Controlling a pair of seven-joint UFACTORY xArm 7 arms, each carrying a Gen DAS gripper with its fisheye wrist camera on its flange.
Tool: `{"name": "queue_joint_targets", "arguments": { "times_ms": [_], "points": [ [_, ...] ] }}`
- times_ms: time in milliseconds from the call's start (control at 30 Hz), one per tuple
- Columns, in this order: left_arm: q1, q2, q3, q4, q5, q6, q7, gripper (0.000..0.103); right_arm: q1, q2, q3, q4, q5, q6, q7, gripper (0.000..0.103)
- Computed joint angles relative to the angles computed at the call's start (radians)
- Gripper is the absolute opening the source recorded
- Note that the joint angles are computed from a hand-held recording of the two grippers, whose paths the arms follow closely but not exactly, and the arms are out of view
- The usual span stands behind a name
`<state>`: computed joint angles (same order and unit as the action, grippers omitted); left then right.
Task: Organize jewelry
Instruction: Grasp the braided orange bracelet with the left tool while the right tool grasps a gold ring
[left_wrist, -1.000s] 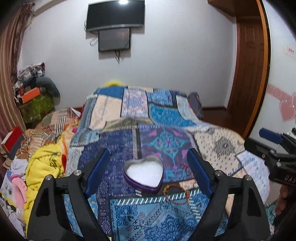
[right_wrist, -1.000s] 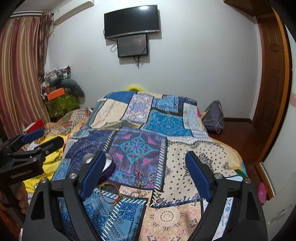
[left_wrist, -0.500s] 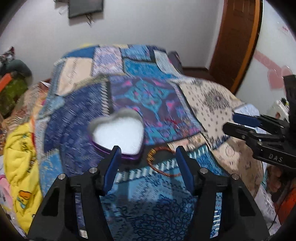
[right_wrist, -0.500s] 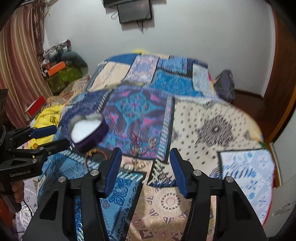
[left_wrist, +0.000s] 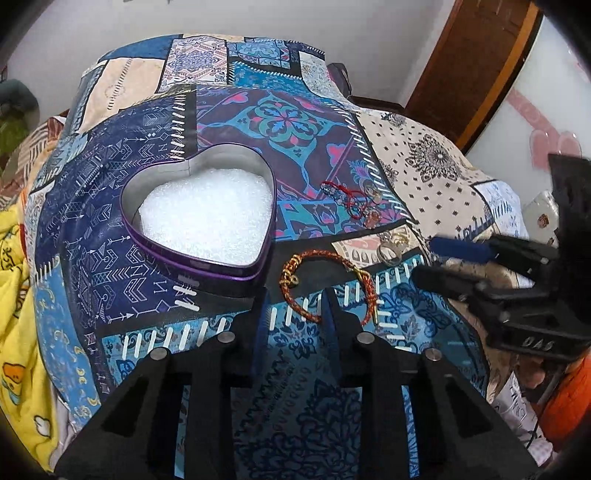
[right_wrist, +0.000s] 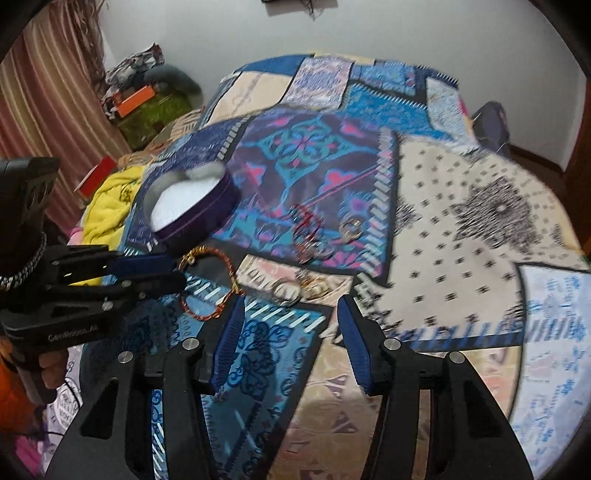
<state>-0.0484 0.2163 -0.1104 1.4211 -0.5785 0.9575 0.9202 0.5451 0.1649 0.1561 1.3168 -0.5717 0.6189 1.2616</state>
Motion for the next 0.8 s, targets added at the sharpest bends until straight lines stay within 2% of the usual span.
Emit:
{"name": "queue_joint_targets", "arguments": {
  "times_ms": [67, 233, 500, 600, 800],
  "points": [
    [-0.002, 0.009, -0.002, 0.009, -0.001, -0.005, -0.007, 0.027, -0.011, 0.013, 0.004, -0.001, 0.044, -0.017, -0.033, 0.039],
    [-0.01, 0.023, -0.012, 0.009, -0.003, -0.043, -0.006, 0.026, -0.006, 0.024, -0.003, 0.0, 0.065, -0.026, -0.044, 0.038],
    [-0.019, 0.027, -0.02, -0.01, -0.003, -0.116, -0.008, 0.011, 0.006, 0.052, -0.024, 0.034, 0.036, 0.009, -0.02, 0.038],
    [-0.014, 0.031, -0.024, -0.008, -0.017, -0.116, -0.003, 0.011, 0.01, 0.07, -0.031, 0.058, 0.026, 0.018, -0.016, 0.038],
    [-0.013, 0.028, -0.026, -0.013, -0.025, -0.122, 0.001, 0.01, 0.02, 0.087, -0.04, 0.083, 0.01, 0.042, -0.02, 0.03]
  ]
}}
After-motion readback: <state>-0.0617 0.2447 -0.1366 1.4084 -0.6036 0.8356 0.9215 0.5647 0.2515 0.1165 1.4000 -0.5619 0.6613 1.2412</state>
